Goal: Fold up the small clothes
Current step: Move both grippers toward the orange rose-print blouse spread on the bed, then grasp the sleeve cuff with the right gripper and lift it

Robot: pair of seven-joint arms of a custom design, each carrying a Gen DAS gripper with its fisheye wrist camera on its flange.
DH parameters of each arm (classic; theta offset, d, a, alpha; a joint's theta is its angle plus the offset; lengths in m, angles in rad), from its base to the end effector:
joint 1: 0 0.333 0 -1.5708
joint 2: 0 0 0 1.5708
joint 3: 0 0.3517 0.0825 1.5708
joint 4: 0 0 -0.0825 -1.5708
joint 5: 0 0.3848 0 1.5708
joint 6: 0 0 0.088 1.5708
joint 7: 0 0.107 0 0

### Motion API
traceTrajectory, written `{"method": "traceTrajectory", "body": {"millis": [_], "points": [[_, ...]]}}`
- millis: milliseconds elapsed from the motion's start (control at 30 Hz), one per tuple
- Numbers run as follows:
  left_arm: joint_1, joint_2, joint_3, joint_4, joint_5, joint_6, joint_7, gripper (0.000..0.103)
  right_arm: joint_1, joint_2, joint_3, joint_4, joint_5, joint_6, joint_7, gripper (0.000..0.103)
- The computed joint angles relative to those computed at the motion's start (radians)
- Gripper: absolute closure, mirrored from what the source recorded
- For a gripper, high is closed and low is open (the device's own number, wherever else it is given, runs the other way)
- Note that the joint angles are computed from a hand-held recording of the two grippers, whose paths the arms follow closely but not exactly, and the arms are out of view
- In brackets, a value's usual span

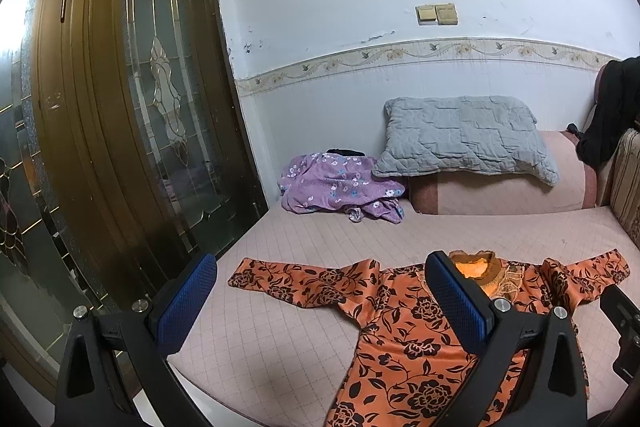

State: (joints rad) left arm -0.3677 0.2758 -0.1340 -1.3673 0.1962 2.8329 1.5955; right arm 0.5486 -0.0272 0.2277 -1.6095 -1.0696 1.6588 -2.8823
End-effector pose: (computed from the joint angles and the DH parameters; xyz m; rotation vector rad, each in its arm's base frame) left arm 0.6142 -0.3272 0.7461 -0.9597 1.9189 -1.1553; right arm 0.4554 0.3289 0.7164 -0.6541 2.2054 -1.1481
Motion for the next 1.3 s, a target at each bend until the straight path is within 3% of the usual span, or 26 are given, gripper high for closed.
{"method": "traceTrajectory", "body": {"millis": [500,933,1300], "points": [[-0.03,0.011,0.013,-0.007,0.054,-0.005,-0.015,0.0,-0.027,-0.034,-0.008,-0.073,0.028,0.063,0.04,0.0],[-0.105,0.064,0.042,0.041,0.2,-0.058,-0.081,0.0,-0.11,-0.106,-0.023,-0.244,0.081,0.21,0.114,0.0],[-0.151,0.185,0.03,0.171,0.186,-0.131,-0.021,0.0,-0.201,-0.209,-0.043,-0.414,0.148,0.307,0.187,0.0]]}}
